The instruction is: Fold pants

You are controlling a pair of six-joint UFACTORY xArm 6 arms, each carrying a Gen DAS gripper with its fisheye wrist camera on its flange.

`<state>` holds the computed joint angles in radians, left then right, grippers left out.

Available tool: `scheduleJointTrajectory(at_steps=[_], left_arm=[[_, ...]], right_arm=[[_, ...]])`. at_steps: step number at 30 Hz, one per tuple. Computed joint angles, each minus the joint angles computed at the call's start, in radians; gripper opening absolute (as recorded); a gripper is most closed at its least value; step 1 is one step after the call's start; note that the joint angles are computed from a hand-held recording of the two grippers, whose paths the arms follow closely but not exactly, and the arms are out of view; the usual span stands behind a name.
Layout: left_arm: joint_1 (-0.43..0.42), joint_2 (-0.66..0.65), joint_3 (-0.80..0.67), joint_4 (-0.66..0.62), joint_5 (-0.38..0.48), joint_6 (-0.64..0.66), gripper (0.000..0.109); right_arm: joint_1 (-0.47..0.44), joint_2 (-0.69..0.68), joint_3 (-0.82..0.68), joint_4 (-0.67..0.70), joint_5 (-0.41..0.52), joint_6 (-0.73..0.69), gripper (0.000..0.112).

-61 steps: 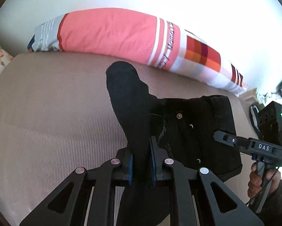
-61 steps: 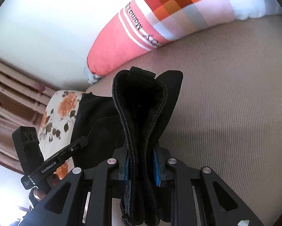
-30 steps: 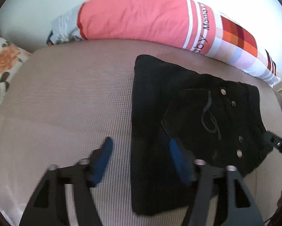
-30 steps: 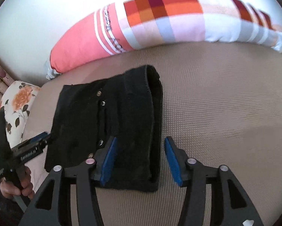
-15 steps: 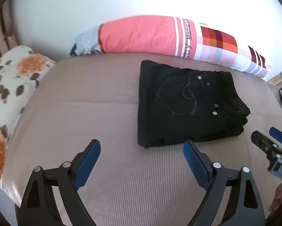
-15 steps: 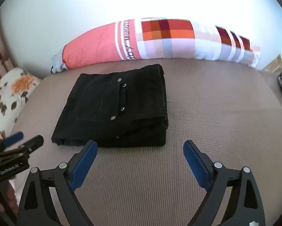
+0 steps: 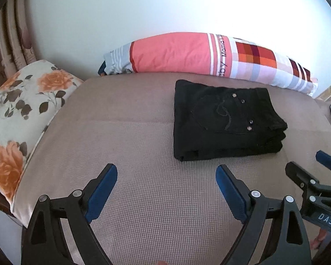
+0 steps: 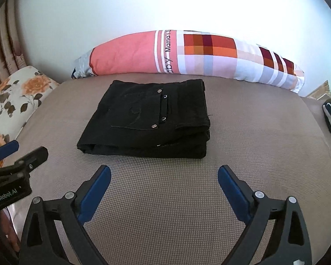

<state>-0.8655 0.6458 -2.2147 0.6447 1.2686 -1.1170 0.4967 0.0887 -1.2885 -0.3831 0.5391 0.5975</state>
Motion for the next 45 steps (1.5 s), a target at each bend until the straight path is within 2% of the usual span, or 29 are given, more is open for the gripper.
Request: scheduleJointTrajectory(at_steps=[11, 30, 45], left_arm=[[-0.009, -0.055, 0.093, -0.005, -0.014, -0.067, 0.091], [-0.022, -0.033, 0.060, -0.015, 0.019, -0.042, 0.091], [-0.017, -0.021, 0.055, -0.044, 0.012, -0.026, 0.091]], right_arm=[[0.011, -0.006, 0.009, 0.041, 0.007, -0.003, 0.097], [0.020, -0.007, 0.019, 0.083, 0.027, -0.035, 0.097], [0.022, -0.002, 0.020, 0.089, 0.033, -0.045, 0.097]])
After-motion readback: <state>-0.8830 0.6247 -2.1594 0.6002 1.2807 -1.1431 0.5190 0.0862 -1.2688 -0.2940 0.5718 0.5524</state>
